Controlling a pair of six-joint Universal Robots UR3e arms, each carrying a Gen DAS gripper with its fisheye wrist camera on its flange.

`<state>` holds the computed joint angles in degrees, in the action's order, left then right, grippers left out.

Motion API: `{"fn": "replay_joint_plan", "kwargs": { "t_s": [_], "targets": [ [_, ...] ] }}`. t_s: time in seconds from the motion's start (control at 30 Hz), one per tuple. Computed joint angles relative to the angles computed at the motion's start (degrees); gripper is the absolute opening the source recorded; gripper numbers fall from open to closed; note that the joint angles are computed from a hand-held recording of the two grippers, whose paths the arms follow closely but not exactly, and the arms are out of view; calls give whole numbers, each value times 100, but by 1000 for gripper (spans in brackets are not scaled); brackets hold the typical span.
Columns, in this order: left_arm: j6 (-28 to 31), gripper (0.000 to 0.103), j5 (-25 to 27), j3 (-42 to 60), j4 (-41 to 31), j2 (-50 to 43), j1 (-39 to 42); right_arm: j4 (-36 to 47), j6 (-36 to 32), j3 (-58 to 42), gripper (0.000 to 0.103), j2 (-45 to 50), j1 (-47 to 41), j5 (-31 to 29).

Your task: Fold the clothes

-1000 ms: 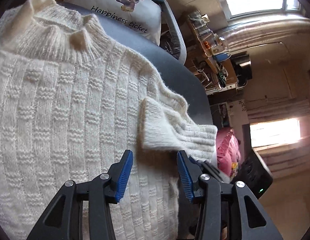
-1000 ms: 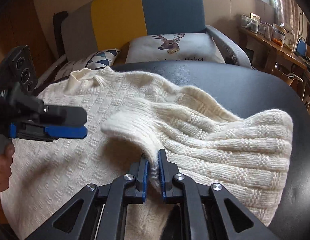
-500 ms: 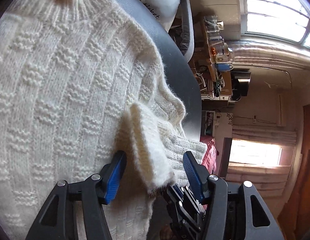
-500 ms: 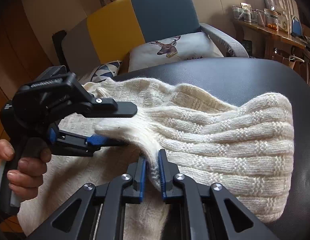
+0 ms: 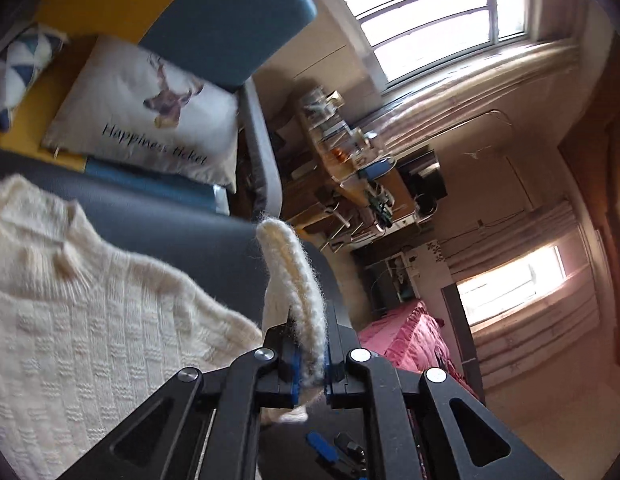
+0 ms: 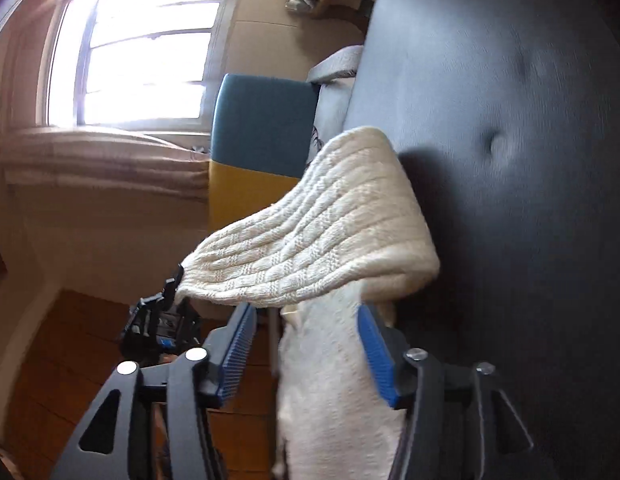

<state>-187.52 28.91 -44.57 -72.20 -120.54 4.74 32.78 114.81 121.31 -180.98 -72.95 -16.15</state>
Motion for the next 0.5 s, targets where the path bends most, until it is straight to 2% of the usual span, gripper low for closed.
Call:
{"fn": "replay_joint_plan", "kwargs": {
  "t_s": [0.03, 0.07, 0.13, 0.27, 0.33, 0.5],
  "targets": [
    [164, 8, -69, 41, -189, 143, 153, 856, -826, 224, 92, 28, -146, -89],
    [279, 8, -126, 104, -338, 247, 282, 1605, -1372, 355, 96, -72, -388, -322],
    [479, 8, -245, 224, -614, 422, 535, 2789, -1769, 419, 100, -484, -898, -838],
    [1129, 8, -516, 99, -1322, 869, 1119, 4523, -1490, -320, 100, -1247, -1974, -1851],
    [1681, 8, -617, 45, -1933, 1088, 1434, 5176, -1375, -840, 100, -1420, -2413, -2183],
    [2869, 8, -723, -93, -3202, 1420, 2188, 5899, -1014, -2386, 99, -1239, -3309, -2947]
  ]
}}
